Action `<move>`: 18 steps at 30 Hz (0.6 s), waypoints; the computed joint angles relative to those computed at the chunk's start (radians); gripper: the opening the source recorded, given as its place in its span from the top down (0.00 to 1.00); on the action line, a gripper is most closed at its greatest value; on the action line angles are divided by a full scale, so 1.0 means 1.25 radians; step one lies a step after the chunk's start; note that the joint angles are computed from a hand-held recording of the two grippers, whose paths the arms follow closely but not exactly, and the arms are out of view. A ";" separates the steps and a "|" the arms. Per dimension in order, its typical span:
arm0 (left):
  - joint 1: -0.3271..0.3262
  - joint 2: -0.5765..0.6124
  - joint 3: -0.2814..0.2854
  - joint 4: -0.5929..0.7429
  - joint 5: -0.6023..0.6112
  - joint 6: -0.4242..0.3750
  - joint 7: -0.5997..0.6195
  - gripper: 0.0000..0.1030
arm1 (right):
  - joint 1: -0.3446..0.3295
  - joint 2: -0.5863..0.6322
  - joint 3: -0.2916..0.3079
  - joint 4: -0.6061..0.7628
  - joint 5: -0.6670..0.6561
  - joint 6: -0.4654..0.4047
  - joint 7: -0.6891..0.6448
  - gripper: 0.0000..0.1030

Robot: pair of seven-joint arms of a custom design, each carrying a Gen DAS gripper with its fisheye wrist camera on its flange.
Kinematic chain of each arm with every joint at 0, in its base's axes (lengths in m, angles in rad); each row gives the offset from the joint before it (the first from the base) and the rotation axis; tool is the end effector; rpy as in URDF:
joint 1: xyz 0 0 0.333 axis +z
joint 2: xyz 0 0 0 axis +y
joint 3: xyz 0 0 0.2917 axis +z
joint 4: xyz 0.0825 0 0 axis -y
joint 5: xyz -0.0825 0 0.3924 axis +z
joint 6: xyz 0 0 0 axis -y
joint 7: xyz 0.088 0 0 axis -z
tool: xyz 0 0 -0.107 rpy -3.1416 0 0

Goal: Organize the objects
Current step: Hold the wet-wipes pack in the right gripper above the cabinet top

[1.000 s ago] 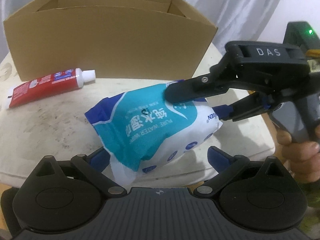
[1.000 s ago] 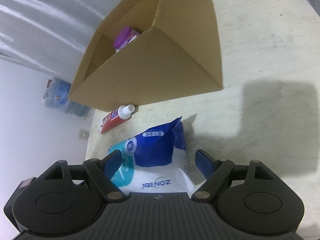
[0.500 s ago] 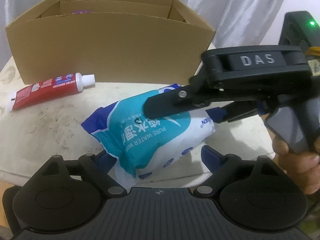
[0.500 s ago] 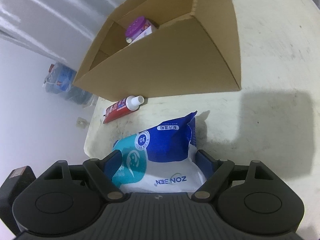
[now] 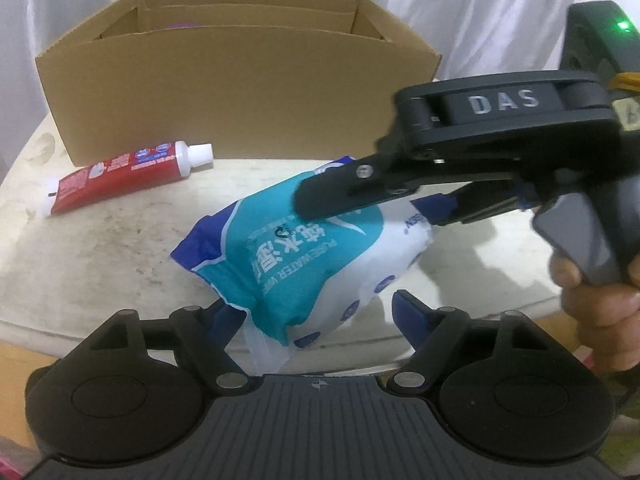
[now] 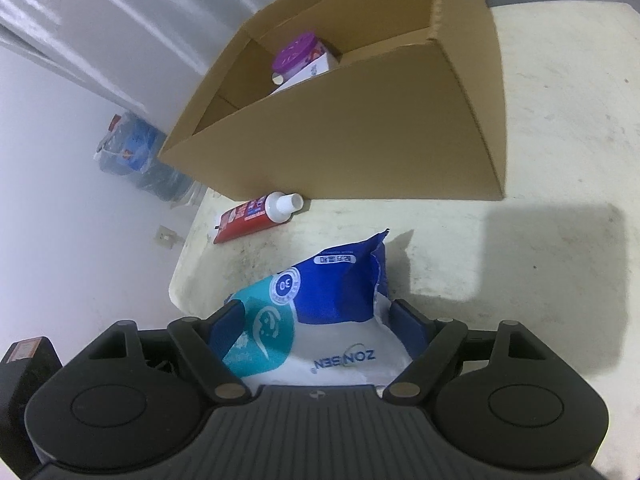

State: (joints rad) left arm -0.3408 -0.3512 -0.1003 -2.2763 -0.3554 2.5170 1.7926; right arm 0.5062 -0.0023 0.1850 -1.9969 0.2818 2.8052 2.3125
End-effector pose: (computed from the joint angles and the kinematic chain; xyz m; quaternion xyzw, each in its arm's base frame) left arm 0.4578 -0.2171 0.5355 -0.5082 0.8020 -0.3023 0.0841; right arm 0.4791 0.3792 0.5270 -0.5520 0.7307 0.0676 0.3960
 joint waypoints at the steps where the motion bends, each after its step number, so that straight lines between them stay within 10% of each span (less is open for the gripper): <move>1: 0.001 0.002 0.000 0.000 0.001 0.003 0.000 0.26 | 0.000 -0.003 0.000 -0.004 -0.003 0.004 0.006 0.23; 18: 0.018 0.028 0.006 0.019 -0.009 0.002 0.021 0.34 | -0.006 -0.033 0.006 -0.051 -0.035 0.050 0.056 0.34</move>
